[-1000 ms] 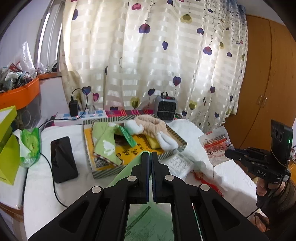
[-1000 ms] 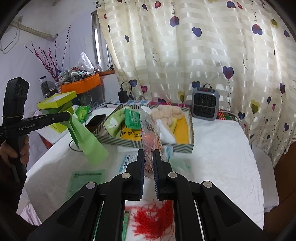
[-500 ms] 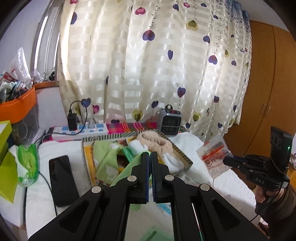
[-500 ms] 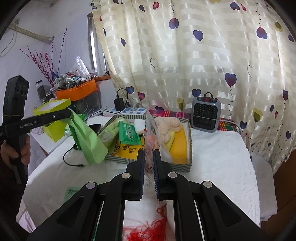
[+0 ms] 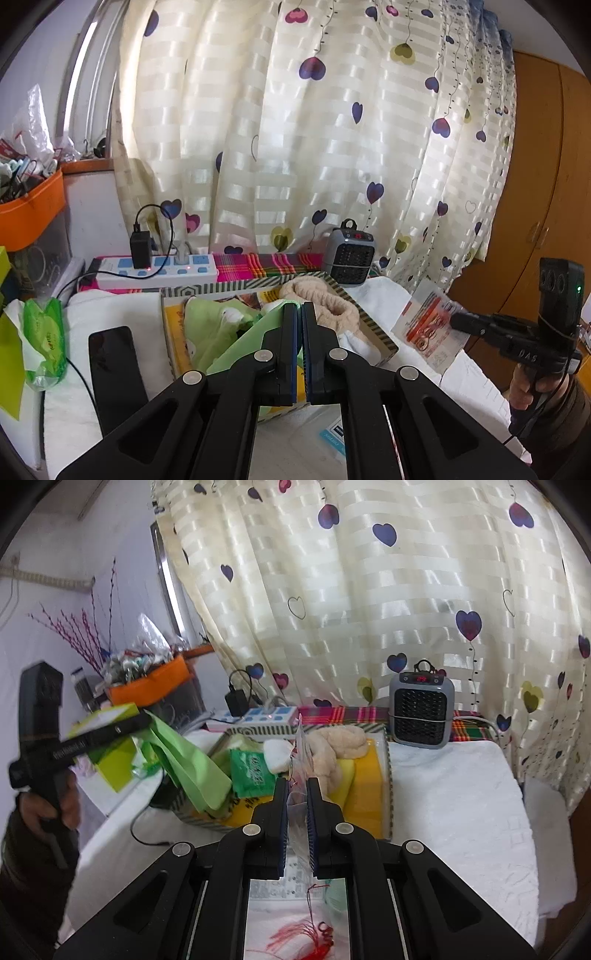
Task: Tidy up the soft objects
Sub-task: 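Lift the clear bag with the right gripper while the left gripper lifts the green cloth toward the box, then carry the clear bag in the right gripper while the left gripper carries the green cloth over the yellow box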
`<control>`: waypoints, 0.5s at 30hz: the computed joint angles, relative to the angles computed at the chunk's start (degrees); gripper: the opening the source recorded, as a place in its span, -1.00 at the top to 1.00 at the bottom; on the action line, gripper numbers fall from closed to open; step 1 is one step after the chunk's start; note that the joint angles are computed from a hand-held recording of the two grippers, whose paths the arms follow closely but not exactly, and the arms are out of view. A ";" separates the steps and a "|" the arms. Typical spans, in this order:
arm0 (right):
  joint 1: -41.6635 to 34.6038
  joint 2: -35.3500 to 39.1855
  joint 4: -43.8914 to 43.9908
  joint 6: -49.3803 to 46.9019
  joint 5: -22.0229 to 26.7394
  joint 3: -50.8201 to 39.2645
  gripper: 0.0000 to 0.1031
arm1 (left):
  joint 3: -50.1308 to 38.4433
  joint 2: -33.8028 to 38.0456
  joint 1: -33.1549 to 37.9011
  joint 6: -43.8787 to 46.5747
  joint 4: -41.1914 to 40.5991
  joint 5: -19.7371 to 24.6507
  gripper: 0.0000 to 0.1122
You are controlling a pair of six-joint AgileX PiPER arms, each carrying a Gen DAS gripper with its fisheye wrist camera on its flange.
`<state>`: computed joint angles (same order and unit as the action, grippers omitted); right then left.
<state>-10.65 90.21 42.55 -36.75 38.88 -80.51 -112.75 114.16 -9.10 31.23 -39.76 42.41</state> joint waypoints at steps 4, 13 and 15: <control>-0.52 0.71 0.80 -0.28 1.22 -1.34 0.82 | -1.20 1.16 -0.11 -1.21 0.97 0.67 0.94; -4.66 0.69 9.28 -3.10 6.02 -2.83 0.82 | -0.27 0.96 -0.25 -1.12 0.58 0.27 0.94; -5.56 0.87 11.28 -3.65 7.46 -3.04 0.82 | -0.02 0.92 -0.28 -1.05 0.43 0.09 0.94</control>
